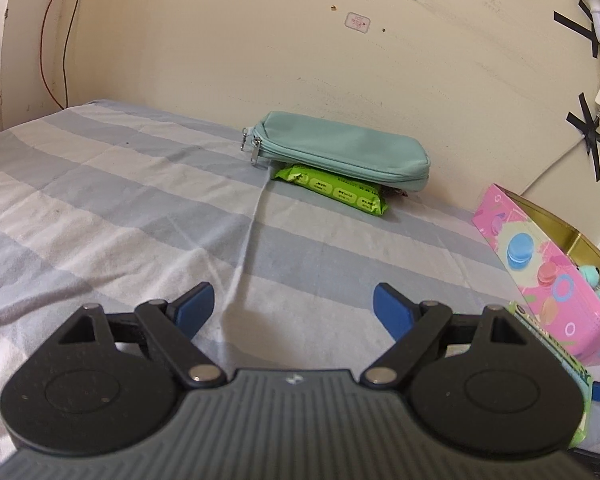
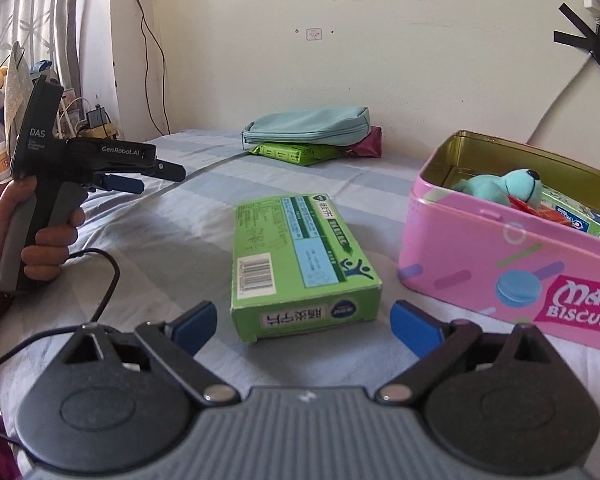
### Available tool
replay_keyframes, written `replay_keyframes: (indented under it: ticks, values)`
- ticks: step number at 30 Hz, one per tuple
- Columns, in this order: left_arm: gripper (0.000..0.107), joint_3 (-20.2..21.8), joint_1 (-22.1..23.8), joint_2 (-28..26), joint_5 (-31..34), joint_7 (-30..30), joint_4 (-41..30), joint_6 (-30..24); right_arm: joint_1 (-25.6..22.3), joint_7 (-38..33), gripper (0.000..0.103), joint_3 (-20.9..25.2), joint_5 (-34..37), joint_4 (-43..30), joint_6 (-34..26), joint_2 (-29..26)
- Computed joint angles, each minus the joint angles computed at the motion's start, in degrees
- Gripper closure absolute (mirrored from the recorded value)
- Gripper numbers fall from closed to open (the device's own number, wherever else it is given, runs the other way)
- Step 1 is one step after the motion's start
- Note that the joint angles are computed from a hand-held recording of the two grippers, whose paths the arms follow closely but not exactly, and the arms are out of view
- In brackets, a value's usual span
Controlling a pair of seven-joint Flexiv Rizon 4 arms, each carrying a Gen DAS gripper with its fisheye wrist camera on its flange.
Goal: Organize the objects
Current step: 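Grasp the green medicine box with the right tool and lift it, then carry the green box with the right tool into the pink tin and release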
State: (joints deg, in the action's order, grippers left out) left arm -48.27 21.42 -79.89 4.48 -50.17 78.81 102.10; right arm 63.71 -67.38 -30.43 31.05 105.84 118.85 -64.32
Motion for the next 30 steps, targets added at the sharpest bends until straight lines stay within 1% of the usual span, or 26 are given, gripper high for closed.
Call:
replay_keyframes:
  ticks: [2,5,9,11,13,16,17,18,19,20,21,23,24,26,28,29,30]
  values:
    - [0.019,-1.1,0.7,0.1,-0.3,0.7,0.6,-3.2,0.0,-0.5,0.006,0.1,-0.2,0.1,0.4,0.0]
    - [0.019,-3.1,1.1,0.4,-2.7,3.4,1.3,-8.9,-0.2,-0.4,0.007,0.4,0.2,0.0,0.2,0.3]
    - [0.019,-4.6,-0.2,0.8,-4.3,8.3,1.5,-12.7,-1.0,0.1,0.01,1.3,0.1,0.1,0.3,0.8]
    - [0.019,-5.4,-0.9,0.8,-5.2,11.1,1.2,-15.5,-1.2,0.0,0.012,1.6,0.0,0.1,0.3,0.9]
    - [0.019,-4.9,-2.5,1.2,-6.8,12.7,0.2,-17.9,-1.5,-0.2,0.016,1.9,-0.5,0.2,0.2,1.1]
    - [0.02,-1.9,-5.6,2.6,-9.8,13.3,-1.7,-22.4,-1.5,-0.1,0.02,1.9,-0.7,0.1,-0.5,1.2]
    - [0.02,-2.7,-5.3,2.2,-9.8,14.8,-0.8,-21.0,-1.5,0.0,0.021,1.8,-0.8,0.2,-0.5,1.2]
    - [0.024,-3.0,-5.0,2.2,-10.0,16.1,-0.1,-21.3,-1.3,0.2,0.023,1.6,-0.5,0.2,-0.4,1.1]
    - [0.034,-4.1,-3.8,2.2,-10.6,17.7,0.9,-23.3,-1.5,0.5,0.024,1.7,-0.5,0.2,-0.1,1.0]
    - [0.034,-4.4,-3.0,2.5,-11.6,18.3,1.7,-25.1,-2.0,0.6,0.025,2.3,-0.8,0.3,0.6,1.2]
    - [0.037,-4.4,-2.5,3.2,-12.2,18.6,3.0,-25.1,-2.3,0.7,0.026,2.7,-0.5,0.3,1.1,1.3]
    - [0.038,-4.8,-0.9,4.0,-13.4,19.5,5.9,-24.7,-4.0,0.9,0.028,4.5,-0.4,0.2,2.7,1.8]
    - [0.039,-5.1,-0.1,4.3,-14.1,20.1,7.2,-25.0,-6.0,2.2,0.028,6.6,-0.6,0.3,4.9,2.2]
    - [0.039,-5.5,0.9,4.8,-15.2,21.3,9.3,-24.5,-7.6,0.7,0.028,8.6,0.1,-0.2,5.8,2.7]
    - [0.039,-5.3,1.0,5.3,-16.6,22.0,10.3,-23.6,-9.0,-0.7,0.028,10.4,-0.2,-0.4,6.8,3.2]
    - [0.039,-5.0,0.8,5.7,-17.5,21.9,10.5,-23.2,-8.4,-1.4,0.029,9.9,0.0,-0.4,6.2,3.2]
    - [0.04,-4.7,0.5,6.1,-18.4,21.8,10.9,-22.5,-6.2,-3.6,0.032,8.0,1.8,-0.8,4.3,2.8]
